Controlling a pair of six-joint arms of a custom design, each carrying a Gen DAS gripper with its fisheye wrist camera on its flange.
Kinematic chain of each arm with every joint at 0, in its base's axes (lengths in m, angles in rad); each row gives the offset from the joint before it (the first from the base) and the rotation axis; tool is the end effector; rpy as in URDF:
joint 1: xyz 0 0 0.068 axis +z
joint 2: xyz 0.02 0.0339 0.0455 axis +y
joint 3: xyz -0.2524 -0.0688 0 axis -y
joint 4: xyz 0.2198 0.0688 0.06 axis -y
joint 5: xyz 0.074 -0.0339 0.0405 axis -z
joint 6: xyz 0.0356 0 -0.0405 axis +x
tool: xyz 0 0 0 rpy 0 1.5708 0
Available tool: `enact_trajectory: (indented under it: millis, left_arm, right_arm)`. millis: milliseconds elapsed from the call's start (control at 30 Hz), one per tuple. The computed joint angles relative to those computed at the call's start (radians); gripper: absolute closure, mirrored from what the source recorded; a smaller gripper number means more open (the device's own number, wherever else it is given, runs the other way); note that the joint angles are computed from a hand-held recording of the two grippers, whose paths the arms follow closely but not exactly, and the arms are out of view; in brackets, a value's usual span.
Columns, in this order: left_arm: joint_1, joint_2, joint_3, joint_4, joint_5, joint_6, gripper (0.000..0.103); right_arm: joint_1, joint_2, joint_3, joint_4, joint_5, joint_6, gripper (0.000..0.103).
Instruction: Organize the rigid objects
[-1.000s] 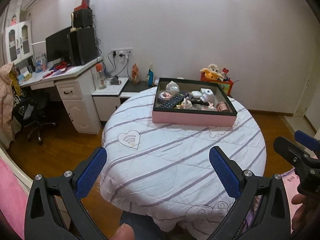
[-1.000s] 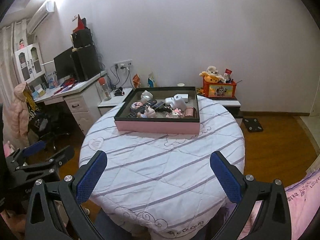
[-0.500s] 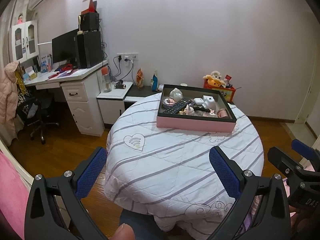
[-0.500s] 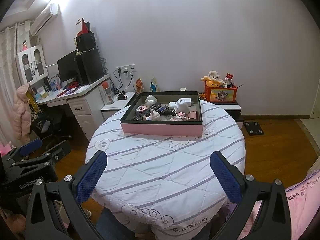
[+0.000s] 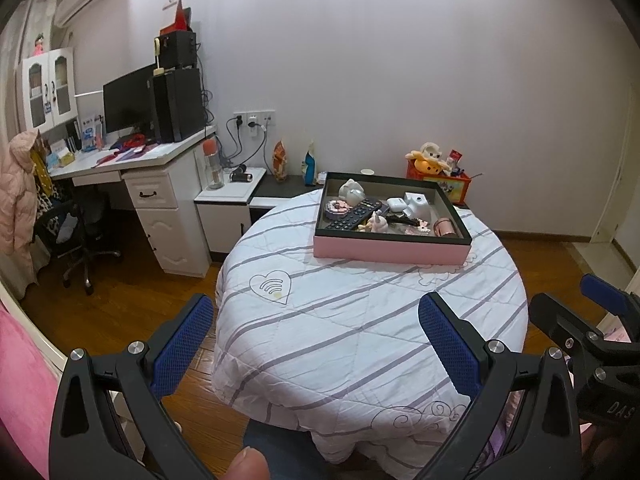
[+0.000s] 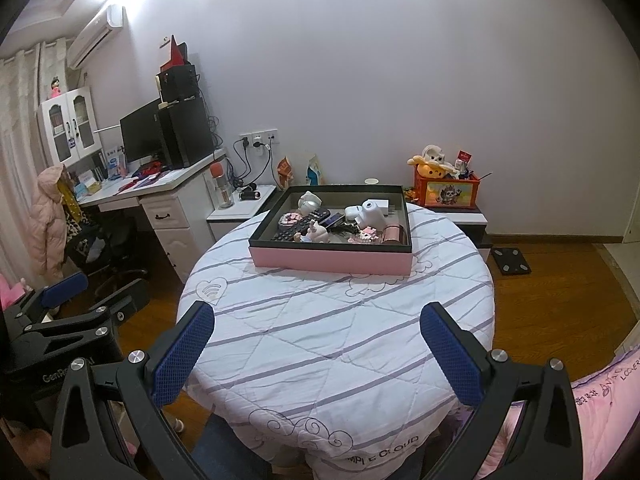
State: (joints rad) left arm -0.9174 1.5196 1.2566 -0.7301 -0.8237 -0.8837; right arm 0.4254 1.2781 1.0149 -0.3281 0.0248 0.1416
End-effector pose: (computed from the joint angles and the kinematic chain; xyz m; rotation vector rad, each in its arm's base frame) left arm 0.1961 -0.2132 0.2841 -0.2439 2.1639 0.0831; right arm 0.2427 0.1090 0.2948 -0.2937 2.1573 0.2987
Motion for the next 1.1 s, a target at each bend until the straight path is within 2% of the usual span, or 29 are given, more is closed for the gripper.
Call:
enact_trajectory:
  millis: [333,1100]
  left_arm:
    - [0.004,0.002,0.004,-0.004,0.008,0.013,0.0]
    - [0.04,-0.006,-0.032,0.07,0.082,0.086,0.0]
  right_arm:
    - [-0.006,0.002,0.005,-0.006,-0.005,-0.001,0.0]
    - [-0.019,0.0,-0.006,0.002,-0.011,-0.002,0.0]
